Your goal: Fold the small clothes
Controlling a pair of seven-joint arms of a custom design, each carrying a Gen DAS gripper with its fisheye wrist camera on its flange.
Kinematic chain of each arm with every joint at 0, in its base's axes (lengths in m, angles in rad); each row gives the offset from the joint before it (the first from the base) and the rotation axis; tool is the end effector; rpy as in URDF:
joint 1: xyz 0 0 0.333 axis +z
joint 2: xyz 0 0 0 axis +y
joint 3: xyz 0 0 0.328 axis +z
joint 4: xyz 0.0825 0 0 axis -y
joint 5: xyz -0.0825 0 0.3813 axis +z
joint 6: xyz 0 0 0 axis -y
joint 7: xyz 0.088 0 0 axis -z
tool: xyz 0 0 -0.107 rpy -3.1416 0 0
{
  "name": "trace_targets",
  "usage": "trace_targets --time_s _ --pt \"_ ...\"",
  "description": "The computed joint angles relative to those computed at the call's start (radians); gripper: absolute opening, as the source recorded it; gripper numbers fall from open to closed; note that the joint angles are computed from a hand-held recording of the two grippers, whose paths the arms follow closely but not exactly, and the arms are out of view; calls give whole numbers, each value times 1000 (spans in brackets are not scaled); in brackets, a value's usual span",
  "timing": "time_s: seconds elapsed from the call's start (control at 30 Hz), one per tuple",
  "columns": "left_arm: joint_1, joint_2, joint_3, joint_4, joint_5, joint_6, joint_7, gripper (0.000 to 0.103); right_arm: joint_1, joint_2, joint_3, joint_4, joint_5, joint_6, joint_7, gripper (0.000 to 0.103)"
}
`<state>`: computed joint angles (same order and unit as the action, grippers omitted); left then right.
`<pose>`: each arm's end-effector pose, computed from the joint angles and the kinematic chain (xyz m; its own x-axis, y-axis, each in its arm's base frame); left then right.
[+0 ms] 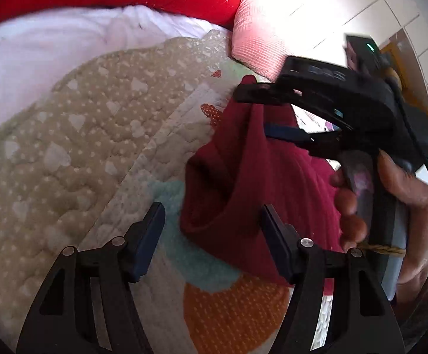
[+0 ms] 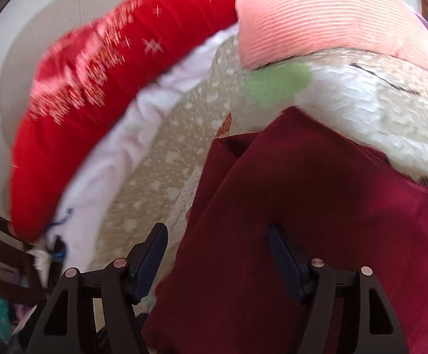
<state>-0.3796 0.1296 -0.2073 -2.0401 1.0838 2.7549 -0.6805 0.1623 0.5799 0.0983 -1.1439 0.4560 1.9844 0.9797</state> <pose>0.4863 -0.3623 0.4447 0.4399 -0.6829 0.5832 -0.5224 -0.7228 -0.4524 0.7246 0.1993 0.5141 0.6665 -0.6891 -0.2844 -0.7288 -0.5221 -0.4430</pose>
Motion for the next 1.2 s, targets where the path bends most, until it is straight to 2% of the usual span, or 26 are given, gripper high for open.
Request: trace_targets --time_s 0.07,0.13,0.2,0.23,0.3,0.33,0.37,0.4,0.47,0.53,0.6,0.63,0.73,0.77,0.8,0.83,0.97,1.07,1.13,1.17,1.2 --pt "1 9 5 12 18 5 -3 71 42 10 -19 3 -67 31 7 69" --pt "-4 21 12 24 54 8 -25 75 92 8 -43 -20 -158 83 15 76" --pt "-10 30 12 36 70 -10 -29 76 109 1 -46 -52 -199 132 3 78" --pt "-15 27 9 38 70 -22 -28 76 111 -9 -45 -77 -210 166 -9 77" --pt "-22 36 18 46 133 -8 -69 74 100 -46 -41 -152 -205 252 -34 56" --pt "-22 43 26 54 189 17 -110 66 81 -58 -30 -172 -184 273 -62 41" --pt "-14 58 33 71 222 51 -126 41 41 -62 -1 -169 -120 250 -107 23" --pt "-7 70 33 83 227 91 -116 29 -14 -57 26 -143 -31 187 -139 17" --pt "-17 77 36 107 253 89 -112 22 -77 -59 41 -124 86 128 -162 14" --pt "-36 77 24 148 268 73 -66 21 -156 -73 57 -116 226 59 -207 13" --pt "-59 91 5 207 243 36 38 21 -209 -94 53 -119 320 13 -249 13" --pt "-75 112 -9 256 207 9 128 21 -238 -111 49 -128 367 -8 -272 13" --pt "-111 215 -30 416 94 6 362 21 -329 -148 28 -142 518 -88 -332 13" --pt "-108 253 -53 465 41 -10 447 21 -354 -147 15 -139 558 -108 -333 13" --pt "-119 321 -72 548 -50 -36 584 21 -373 -141 3 -131 586 -125 -323 13" --pt "-126 371 -88 608 -102 -63 666 21 -400 -129 -9 -126 617 -142 -307 13" --pt "-152 551 -140 830 -289 -192 932 21 -448 -36 -40 -78 626 -149 -189 13" --pt "-196 573 -122 900 -336 -296 1037 22 -453 -6 -50 -106 590 -87 -83 27" --pt "-220 544 -100 890 -347 -325 1073 29 -501 -7 -12 -139 662 -110 -110 31" --pt "-215 521 -96 863 -359 -312 1097 37 -516 -16 -1 -156 690 -119 -132 42" --pt "-209 482 -94 813 -371 -287 1112 44 -530 -31 8 -180 721 -134 -153 49"
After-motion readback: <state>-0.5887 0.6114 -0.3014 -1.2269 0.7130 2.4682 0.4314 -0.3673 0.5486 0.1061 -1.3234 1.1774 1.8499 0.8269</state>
